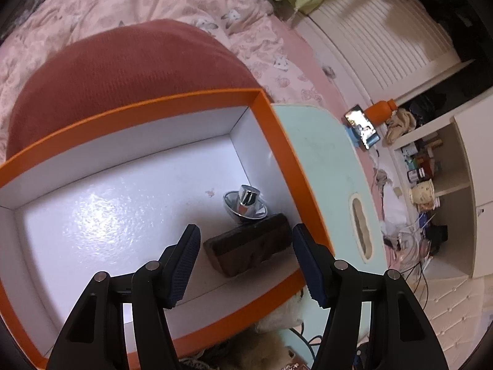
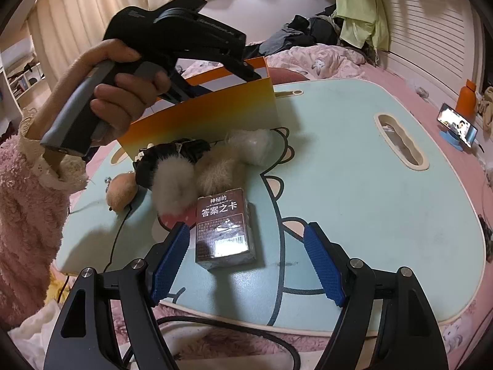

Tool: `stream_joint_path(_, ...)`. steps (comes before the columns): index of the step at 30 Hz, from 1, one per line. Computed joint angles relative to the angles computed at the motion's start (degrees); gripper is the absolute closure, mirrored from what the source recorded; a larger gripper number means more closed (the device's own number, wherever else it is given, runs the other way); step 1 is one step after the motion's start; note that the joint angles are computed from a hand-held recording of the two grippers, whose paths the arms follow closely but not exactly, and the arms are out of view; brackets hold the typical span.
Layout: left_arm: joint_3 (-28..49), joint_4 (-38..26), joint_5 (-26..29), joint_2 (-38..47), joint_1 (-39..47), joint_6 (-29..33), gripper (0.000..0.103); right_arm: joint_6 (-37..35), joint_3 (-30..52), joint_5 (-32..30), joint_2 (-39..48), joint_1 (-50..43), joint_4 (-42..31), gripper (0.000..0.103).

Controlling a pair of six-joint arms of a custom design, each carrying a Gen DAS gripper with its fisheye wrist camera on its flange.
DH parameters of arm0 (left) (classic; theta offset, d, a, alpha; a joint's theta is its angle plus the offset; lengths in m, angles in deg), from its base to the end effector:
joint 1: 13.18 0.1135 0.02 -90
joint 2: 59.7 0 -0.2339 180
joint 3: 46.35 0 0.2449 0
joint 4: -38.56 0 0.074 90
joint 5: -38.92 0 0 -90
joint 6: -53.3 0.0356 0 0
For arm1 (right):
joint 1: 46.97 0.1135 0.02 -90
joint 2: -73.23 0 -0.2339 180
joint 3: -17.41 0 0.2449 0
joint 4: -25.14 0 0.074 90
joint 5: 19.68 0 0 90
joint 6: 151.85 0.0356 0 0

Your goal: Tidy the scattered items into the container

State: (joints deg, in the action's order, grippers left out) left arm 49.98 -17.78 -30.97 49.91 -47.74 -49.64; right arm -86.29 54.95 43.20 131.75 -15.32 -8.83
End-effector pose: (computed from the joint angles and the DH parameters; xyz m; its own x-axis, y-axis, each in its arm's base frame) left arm 0.3013 -0.2224 0.1769 -0.8937 0.3603 -0.2672 0.4424 0.8066 -0.3921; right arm 0.1509 0.1121 0.1388 -0.3490 -0.6477 -0.6772 -0.9164 0.3870 0.1021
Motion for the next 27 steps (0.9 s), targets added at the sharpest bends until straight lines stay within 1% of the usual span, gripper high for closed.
stream_joint_path(3,-0.16,0.88,0.90,0.52,-0.06,-0.19,0.039,-0.37,0.65,-0.55,1.26,-0.60,-0.14,0.026)
stream_joint_path(5,-0.94,1.49,-0.10,-0.24,-0.11,0.06,0.039,-0.37,0.87,-0.91,1.86,-0.95,-0.07,0.026)
stream_joint_path(10,-2.74,2.31,-5.14,-2.58,1.42,1.39,0.039,-0.63,0.97,-1.35,2.28,-1.39,-0.18,0.026)
stream_joint_path(17,-4.26,2.22,-7.61,-4.34,7.09,2.03,0.039,-0.77,0.90,-1.29,2.01,-1.23,-0.74,0.026)
stream_joint_path(19,-5.16,2.80,-6.52,-5.28,7.95,2.59,0.039,-0.78,0.87,-1.26,1.91,-1.18,-0.78,0.026)
stream_joint_path(23,-5.88,3.25,-5.93,-6.39,6.78,2.24,0.039,-0.75,0.85,-1.31,1.90,-1.15,-0.90,0.026)
stream_joint_path(26,-4.72,1.88,-7.28,-5.54,4.78,3.05,0.039,-0.72,0.79,-1.47,1.70,-1.23,-1.13,0.026)
stream_joint_path(27,-4.31,1.39,-8.09,-5.01,3.99,3.41,0.042,-0.64,0.77,-1.46,1.60,-1.19,-1.18,0.026)
